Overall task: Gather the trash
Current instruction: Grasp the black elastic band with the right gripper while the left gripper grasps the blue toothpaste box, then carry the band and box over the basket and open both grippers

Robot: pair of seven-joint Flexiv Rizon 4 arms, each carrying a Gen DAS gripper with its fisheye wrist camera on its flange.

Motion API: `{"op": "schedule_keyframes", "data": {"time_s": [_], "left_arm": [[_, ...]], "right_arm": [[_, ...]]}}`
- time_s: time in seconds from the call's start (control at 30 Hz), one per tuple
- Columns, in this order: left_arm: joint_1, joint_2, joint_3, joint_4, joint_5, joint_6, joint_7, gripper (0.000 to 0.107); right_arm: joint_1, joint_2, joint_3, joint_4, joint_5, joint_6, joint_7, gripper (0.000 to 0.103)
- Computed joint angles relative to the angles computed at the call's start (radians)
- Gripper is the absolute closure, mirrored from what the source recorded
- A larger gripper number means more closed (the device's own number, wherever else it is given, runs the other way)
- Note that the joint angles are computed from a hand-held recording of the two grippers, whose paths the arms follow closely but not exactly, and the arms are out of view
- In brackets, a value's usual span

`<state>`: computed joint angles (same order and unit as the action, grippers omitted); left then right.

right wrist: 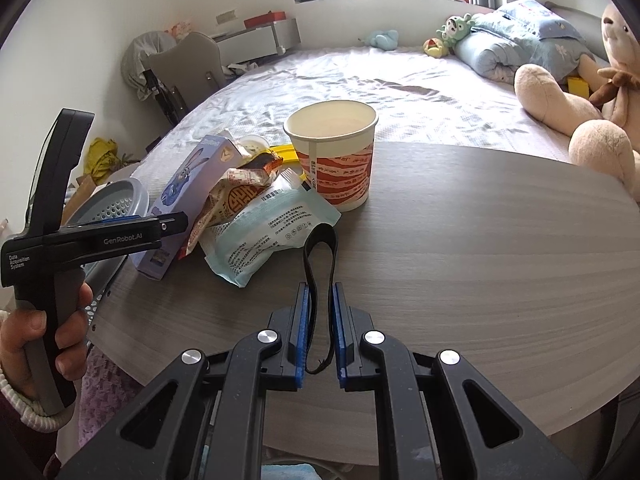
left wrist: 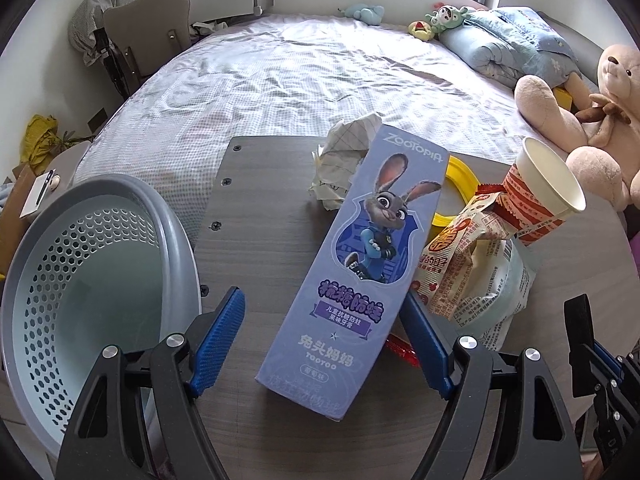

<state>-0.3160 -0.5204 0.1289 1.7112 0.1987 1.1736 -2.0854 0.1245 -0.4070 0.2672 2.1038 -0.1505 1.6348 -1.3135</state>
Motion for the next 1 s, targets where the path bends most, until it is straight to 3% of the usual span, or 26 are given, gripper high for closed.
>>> {"op": "schedule_keyframes", "data": {"time_s": [0.17,0.53,0.77,1.0], "left_arm": [[0.013,-0.014,-0.016,-0.011,-0.015,0.004,0.024,0.034],[0.032,-0.027,-0.050,0.002,-0.084,0.039,0.101,0.060],[0.019,-0.005,-0.052,0.050,-0.108,0.088,0.127,0.062],[-0.052,0.054,0.029,0.103,-0.040,0.122,0.032,0.062]], "right_arm": [[-0.011,-0.003,0.012,-0.002,0.006,0.000,-0.006,0.091],[-0.012,-0.003,0.012,-0.004,0.010,-0.001,-0.010,0.091],[-0.014,0.000,0.014,-0.006,0.012,-0.003,-0.011,0.091],[0.009,0.014,-0.012,0.004,0.006,0.005,-0.004,0.091]]}}
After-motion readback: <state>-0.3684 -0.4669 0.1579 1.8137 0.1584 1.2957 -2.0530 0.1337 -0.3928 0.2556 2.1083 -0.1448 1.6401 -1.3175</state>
